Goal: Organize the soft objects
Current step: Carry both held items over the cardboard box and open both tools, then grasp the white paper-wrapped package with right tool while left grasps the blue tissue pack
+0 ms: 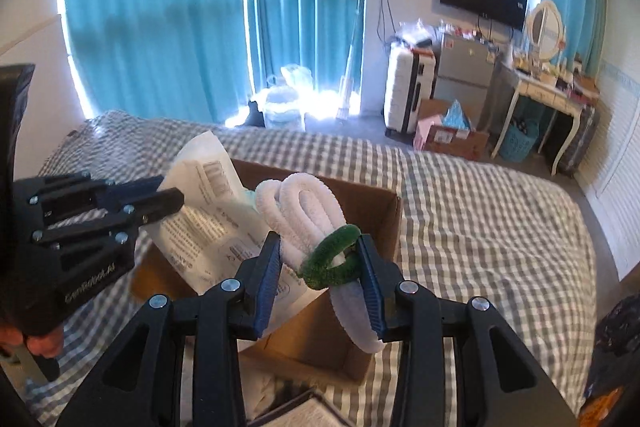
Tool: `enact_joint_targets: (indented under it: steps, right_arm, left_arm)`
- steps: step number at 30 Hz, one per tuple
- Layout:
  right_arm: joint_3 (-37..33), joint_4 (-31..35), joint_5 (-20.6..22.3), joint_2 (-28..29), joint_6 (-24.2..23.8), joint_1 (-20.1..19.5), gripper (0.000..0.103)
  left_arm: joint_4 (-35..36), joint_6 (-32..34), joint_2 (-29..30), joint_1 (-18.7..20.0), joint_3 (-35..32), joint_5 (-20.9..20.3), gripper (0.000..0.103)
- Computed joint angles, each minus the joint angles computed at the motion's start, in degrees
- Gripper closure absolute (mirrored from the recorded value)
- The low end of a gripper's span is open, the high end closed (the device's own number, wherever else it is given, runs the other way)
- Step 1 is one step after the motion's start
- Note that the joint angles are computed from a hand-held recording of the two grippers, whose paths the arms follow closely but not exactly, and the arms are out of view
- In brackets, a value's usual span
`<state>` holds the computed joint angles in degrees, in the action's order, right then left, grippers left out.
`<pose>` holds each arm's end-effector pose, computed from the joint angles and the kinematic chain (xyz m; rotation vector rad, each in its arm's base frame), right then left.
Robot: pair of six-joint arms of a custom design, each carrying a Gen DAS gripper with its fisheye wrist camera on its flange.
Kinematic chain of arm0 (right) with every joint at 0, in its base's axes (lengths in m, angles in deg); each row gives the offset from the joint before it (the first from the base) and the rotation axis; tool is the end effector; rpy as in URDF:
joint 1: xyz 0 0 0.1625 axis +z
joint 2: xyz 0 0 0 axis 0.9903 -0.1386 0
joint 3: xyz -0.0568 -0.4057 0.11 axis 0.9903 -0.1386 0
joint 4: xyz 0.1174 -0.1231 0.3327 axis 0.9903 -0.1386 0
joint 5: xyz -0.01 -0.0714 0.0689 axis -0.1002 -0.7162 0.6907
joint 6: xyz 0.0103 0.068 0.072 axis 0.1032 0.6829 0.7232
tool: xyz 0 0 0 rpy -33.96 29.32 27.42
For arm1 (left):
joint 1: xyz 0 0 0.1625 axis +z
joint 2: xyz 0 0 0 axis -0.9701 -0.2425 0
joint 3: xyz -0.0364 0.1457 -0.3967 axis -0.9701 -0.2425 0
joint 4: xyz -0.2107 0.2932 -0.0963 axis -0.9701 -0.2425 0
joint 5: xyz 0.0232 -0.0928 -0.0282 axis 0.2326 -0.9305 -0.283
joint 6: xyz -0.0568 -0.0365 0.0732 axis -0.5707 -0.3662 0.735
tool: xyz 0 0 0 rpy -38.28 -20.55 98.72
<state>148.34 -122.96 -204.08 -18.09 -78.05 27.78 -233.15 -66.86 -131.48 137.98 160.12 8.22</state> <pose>0.3153 -0.6038 0.0849 0.9767 -2.3578 0.7660 -0.0819 -0.5963 0.3076 0.4990 2.1906 -0.9216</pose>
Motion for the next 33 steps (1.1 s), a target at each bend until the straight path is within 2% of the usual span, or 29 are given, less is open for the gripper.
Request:
enact_joint_targets:
  steps: [5,9,11,12,13,17,24,26,28,31,33]
  right_arm:
    - [-5.0,3.0,-1.1,3.6,-1.0,-1.4,0.066]
    - [-5.0,3.6,1.1,3.8,0.4,-2.2,0.062]
    - [-4.3,3.0,2.4,3.1,1.7,-2.3,0.046]
    - [-3.9,2.5,2.5,2.7,2.4,-2.2,0.032]
    - [-2.8,1.3,2.5,1.8,3.1,-2.1,0.029]
    - [1.3,-1.7,1.7,-1.8,4.2,-1.0,0.029]
    - [11.0,-8.5,-1.8,-8.6,2.1,2.8,0.014]
    - [14.2,-10.8,-2.2,-10.5,1.9,3.9,0.010]
    - [17.1,-12.5,-3.0,-12.2,1.8,5.0,0.008]
    - [20.7,-15.0,-4.7,-13.7,1.9,6.7,0.005]
    - [22.8,-17.3,-6.6,-13.9,1.7,7.7,0.002]
  left_arm:
    - [-0.9,2.0,3.5,1.2,-2.0,-0.8,0.089]
    - [-1.5,3.9,3.9,1.0,-1.4,-1.0,0.085]
    - [-0.4,3.3,3.2,0.4,-0.7,0.0,0.084]
    - [0.0,2.7,2.9,0.2,-0.4,0.5,0.083]
    - [0.8,1.5,2.2,-0.1,0.2,1.0,0.080]
    - [0.5,-0.5,-1.3,-1.7,3.4,1.7,0.056]
    - [-8.4,-0.3,-9.7,-9.7,13.7,7.7,0.028]
    - [-11.1,-0.4,-11.9,-12.5,16.9,10.1,0.015]
    - [-12.6,-1.3,-13.7,-14.6,19.1,11.8,0.009]
    - [-11.8,-4.5,-17.5,-18.3,23.2,14.0,0.005]
    - [-14.7,-4.3,-18.1,-20.3,25.6,16.8,0.000]
